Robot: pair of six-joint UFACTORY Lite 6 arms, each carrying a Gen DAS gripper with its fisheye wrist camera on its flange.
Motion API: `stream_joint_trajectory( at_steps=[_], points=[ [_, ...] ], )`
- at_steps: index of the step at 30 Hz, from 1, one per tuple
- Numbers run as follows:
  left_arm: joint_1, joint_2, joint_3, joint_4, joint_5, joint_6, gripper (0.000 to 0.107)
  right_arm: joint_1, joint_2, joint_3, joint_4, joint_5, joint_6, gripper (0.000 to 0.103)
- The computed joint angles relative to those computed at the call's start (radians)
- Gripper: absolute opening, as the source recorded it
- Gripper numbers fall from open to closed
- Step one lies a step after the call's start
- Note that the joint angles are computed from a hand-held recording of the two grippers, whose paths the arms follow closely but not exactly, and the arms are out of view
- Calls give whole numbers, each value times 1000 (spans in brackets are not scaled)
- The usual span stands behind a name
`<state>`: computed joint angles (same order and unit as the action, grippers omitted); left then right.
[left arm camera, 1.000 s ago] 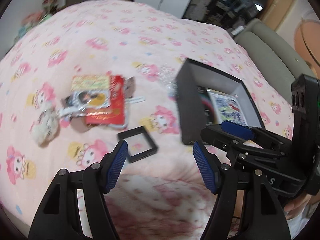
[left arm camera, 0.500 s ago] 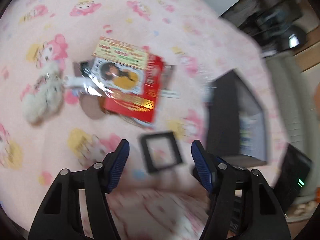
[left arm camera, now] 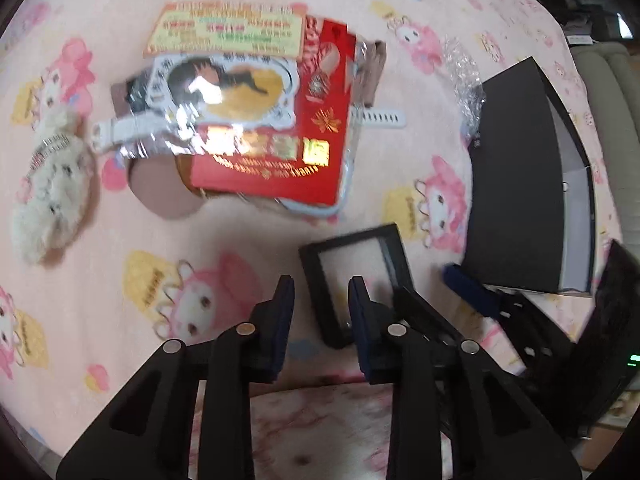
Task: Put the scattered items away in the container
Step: 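Move the right gripper to the small black square frame and grasp it, then lift the black frame with the right gripper and carry it over the black box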
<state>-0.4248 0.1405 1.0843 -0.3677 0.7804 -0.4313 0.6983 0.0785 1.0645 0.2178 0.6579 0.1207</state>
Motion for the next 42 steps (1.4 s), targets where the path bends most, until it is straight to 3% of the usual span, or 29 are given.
stream_joint_trajectory(
  at_steps=[2,6,9,13,19,22,27,29,36,40,42],
  points=[
    [-29,26,66,75,45,-79,28,7,29,17,-23,7,30,41],
    [-70,105,106,164,45,-201,28,0,16,-6,14,10,13,41],
    [-56,54,-84,-17,-138,-130,27,19,-2,-8,-2,-3,107,41],
    [-73,52,-102,-41,-208,-102,28,56,-9,-29,-173,-18,182,41],
    [-116,152,7,51,-156,-181,33,-138,20,-78,194,-30,-159,44],
    [-119,182,31,61,-137,-190,35,-114,25,-75,176,-47,-164,44],
    [-118,165,6,33,-154,-165,35,-122,6,-68,340,-1,-354,30],
    [-122,152,-16,35,-170,-167,34,-96,1,-56,318,6,-353,29],
    [-129,45,-127,17,-236,-164,30,-95,-13,-49,351,30,-397,29],
    [-143,-102,-230,-5,-281,-178,27,-200,-71,-137,462,70,-581,29],
    [-169,-170,-241,69,-268,-268,27,-209,-119,-170,498,87,-611,29]
  ],
)
